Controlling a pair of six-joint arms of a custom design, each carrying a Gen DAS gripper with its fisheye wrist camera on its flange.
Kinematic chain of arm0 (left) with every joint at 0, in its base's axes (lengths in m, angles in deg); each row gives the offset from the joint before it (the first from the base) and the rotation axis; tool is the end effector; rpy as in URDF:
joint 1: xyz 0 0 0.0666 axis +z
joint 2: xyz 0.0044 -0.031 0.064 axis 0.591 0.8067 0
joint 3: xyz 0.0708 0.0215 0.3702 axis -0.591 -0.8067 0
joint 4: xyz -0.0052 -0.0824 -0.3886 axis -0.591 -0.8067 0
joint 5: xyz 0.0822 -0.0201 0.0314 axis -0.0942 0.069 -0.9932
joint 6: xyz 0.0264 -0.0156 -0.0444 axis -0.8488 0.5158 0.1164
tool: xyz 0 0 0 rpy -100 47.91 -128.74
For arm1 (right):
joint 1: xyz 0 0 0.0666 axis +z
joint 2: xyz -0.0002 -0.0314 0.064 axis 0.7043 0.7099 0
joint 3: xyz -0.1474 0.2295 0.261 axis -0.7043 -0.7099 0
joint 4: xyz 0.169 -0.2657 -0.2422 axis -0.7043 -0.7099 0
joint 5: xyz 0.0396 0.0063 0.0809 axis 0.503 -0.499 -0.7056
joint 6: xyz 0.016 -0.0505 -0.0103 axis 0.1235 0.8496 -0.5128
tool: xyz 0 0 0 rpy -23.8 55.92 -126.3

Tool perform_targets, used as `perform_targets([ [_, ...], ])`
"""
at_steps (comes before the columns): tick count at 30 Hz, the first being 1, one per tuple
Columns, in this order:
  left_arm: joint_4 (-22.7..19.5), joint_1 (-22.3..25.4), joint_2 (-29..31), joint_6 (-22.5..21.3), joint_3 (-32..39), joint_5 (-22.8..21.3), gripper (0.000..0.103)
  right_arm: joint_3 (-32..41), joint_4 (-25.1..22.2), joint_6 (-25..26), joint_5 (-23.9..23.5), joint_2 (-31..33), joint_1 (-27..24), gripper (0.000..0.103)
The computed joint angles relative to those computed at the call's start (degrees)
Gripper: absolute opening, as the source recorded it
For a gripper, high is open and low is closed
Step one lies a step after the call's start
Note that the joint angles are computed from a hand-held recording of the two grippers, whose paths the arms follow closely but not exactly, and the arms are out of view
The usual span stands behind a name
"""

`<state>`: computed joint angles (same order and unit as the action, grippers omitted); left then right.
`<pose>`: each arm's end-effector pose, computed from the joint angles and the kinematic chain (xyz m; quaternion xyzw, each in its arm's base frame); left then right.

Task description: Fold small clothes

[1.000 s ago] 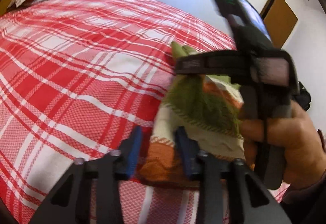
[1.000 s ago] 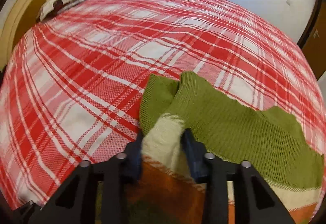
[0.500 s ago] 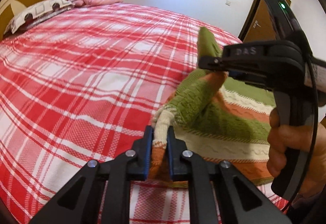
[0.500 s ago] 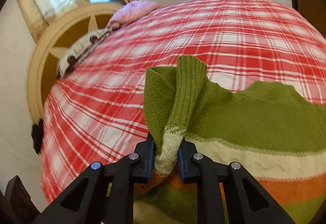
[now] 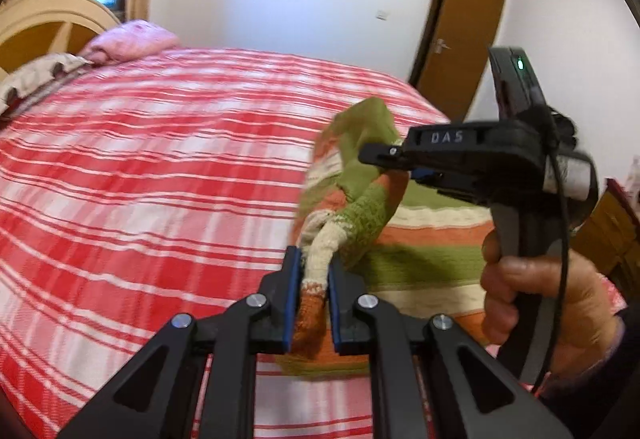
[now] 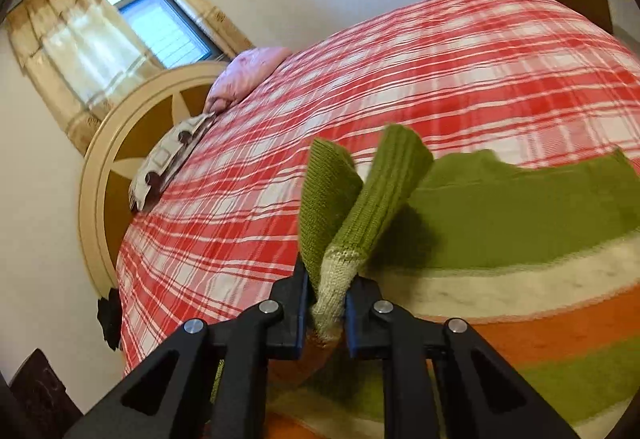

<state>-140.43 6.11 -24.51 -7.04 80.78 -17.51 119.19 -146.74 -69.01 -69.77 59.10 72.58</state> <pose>0.3105 -0.1649 0.5598 -0.1189 0.8912 -0.0665 0.4327 0.4807 0.2707 0.5681 -0.1606 0.8785 0.3481 0.2850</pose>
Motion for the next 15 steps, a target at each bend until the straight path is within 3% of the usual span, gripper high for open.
perform_targets([
  [4,2.1,0.2,1.5,0.1,0.5,6.3,0.013,-3.0,0.5,0.8,-0.4,-1.6,-2.6,0.014],
  [11,2.6,-2.7,4.9,-0.3,2.7,7.2,0.013,-5.5,2.2,1.3,-2.5,-2.9,-5.7,0.013],
  [15,3.1,-4.2,7.0,-1.6,5.0,7.3,0.013,-4.0,0.8,4.3,-3.2,-2.5,-7.6,0.013],
])
